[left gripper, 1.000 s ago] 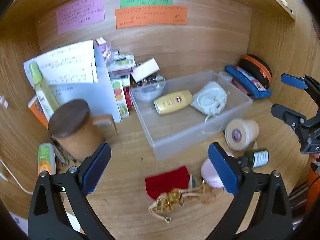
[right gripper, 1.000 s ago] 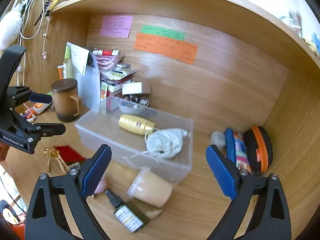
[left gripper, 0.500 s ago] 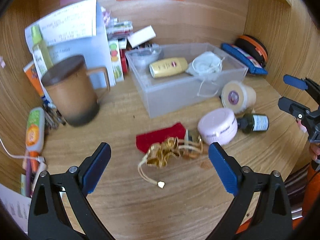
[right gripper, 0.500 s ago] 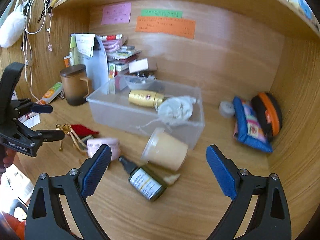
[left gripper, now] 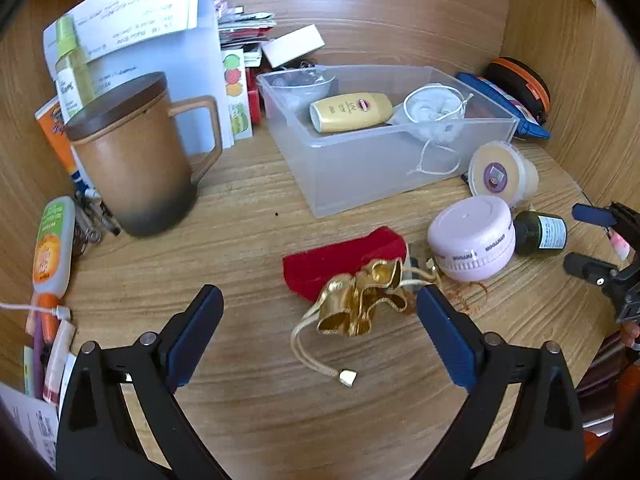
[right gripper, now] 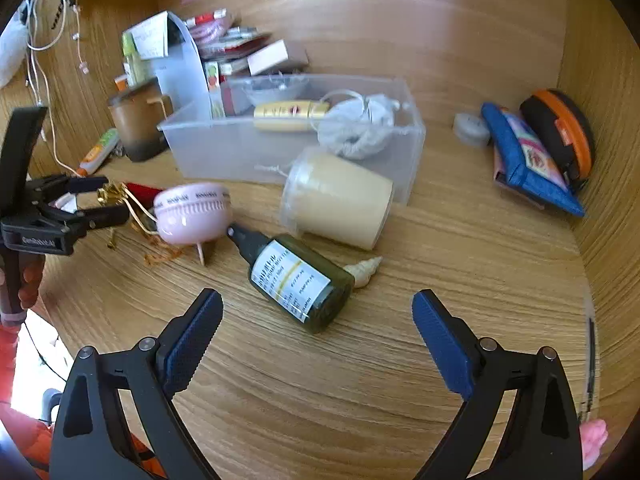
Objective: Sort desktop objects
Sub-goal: 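Move both tools back toward the remaining items on the desk, then grasp the red pouch with the left tool while the right tool grasps the green bottle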
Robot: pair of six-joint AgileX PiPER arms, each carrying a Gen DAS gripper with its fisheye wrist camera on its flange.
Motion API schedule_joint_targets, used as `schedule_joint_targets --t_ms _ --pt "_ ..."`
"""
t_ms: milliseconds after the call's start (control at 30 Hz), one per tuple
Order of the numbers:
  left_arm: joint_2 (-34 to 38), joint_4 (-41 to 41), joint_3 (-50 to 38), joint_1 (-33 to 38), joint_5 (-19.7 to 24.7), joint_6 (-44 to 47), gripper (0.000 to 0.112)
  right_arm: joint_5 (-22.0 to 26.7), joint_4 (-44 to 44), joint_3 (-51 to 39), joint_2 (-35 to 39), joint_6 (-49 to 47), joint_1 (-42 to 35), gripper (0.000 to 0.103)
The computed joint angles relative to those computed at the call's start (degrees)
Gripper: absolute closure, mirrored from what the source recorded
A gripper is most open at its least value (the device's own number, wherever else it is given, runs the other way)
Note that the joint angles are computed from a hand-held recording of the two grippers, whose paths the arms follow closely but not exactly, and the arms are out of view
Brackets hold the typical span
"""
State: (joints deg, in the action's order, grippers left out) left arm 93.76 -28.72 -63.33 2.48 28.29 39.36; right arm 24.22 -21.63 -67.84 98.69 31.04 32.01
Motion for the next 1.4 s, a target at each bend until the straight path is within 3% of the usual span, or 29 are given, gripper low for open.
schedule_joint_targets --t_ms 233,300,367,533,867,1100,1400 --pt "2.8 0.2 -3.0 -1.1 0.9 0.9 0.035 0.8 3.1 -3.7 3.6 -5.2 -0.8 0.011" --pt "3.3 -0.3 -3.8 -1.1 1.4 1.1 0.04 1.1 5.1 -4.8 4.3 -7.8 -1.0 0.018" --pt "3.7 -0.3 -4.3 -1.2 1.5 0.9 0.045 1.3 4.7 -5.7 5.0 -8.4 -0.9 0.033" --pt "5.3 -1.2 -6.5 -1.1 2.7 0.8 0.053 2.4 7.5 -7.9 6.7 -12.3 -1.4 0.043" --pt "7.8 -4.7 -9.1 0.2 5.9 2.0 0.076 1.3 5.5 -7.5 6.8 -11.6 -1.2 0.044" --pt "6.6 -7.0 -8.5 0.9 5.8 2.7 0.086 -0.6 13.5 -5.9 4.3 -18.2 -2.8 0.051" --pt "2.6 -12.0 -6.8 3.1 6.6 5.7 0.095 -2.2 12.3 -3.9 1.0 -17.0 -2.2 0.059"
